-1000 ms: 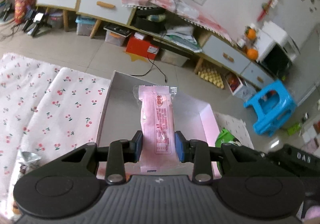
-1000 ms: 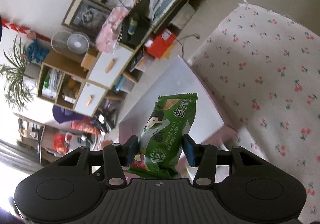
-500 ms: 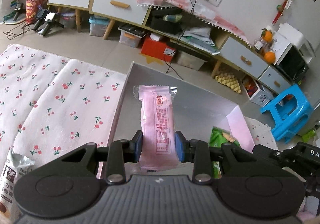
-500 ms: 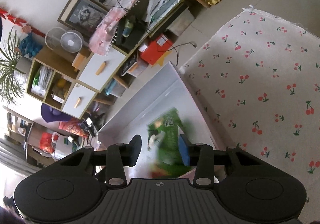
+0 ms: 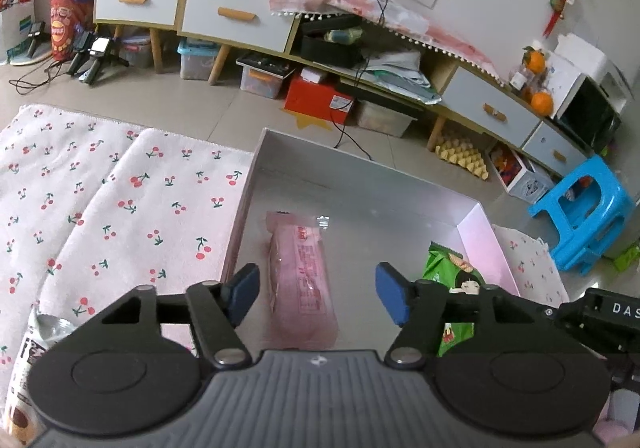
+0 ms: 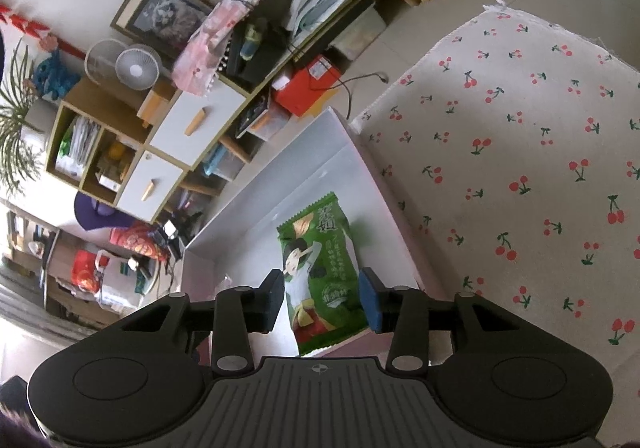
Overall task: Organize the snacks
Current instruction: 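Open both tools to drop the pink bar and green bag into the box, then move both tools back toward the packets lying beside the pink box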
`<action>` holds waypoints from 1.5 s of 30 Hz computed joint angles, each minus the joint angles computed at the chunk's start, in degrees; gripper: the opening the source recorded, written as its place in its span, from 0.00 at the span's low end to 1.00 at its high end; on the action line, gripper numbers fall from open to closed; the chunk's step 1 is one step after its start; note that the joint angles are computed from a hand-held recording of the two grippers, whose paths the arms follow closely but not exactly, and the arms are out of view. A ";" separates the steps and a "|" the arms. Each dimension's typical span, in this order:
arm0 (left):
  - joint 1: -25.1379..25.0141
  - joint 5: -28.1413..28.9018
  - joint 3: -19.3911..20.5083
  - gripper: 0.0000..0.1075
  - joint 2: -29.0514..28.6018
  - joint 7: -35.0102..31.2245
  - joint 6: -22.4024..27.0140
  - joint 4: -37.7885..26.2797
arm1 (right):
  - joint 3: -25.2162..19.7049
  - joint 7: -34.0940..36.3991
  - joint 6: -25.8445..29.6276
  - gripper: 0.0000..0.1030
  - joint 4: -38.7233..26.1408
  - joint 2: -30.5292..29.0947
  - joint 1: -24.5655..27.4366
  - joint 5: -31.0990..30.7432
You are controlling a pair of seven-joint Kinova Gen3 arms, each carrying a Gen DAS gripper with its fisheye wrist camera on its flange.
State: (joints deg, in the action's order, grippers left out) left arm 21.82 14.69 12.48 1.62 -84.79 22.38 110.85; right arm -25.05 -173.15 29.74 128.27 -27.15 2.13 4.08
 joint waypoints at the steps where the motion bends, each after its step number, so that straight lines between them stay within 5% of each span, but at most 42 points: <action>1: 0.07 -0.25 -0.01 0.64 -0.13 0.12 0.52 -0.23 | 0.20 0.21 0.25 0.41 -0.14 0.01 -0.29 -0.05; 6: -0.12 1.30 -0.12 0.70 -1.02 -2.29 2.56 -0.71 | 1.57 1.80 1.83 0.52 -1.25 -0.52 -2.09 -0.62; 14: -2.09 7.85 -2.23 0.74 -2.94 -8.92 11.57 -2.36 | 3.24 7.84 13.15 0.66 -8.00 -0.71 -6.32 -0.45; 25: -4.43 9.33 -4.18 0.72 -4.53 -21.20 20.57 -3.66 | 6.12 16.89 26.34 0.67 -13.60 2.81 -12.69 -2.90; 36: -3.70 3.79 -1.92 0.41 0.98 -15.38 19.08 -4.11 | 2.99 6.49 24.36 0.66 -12.07 9.26 -13.64 4.76; 45: -4.87 7.79 -1.91 0.38 2.55 -14.06 16.20 -3.39 | 2.57 -0.50 21.32 0.66 -9.50 8.55 -14.13 10.06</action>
State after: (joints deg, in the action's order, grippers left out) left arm 16.95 22.48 10.58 4.16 -98.85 38.59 107.46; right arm -22.48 -173.64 51.06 118.77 -18.60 -12.00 14.14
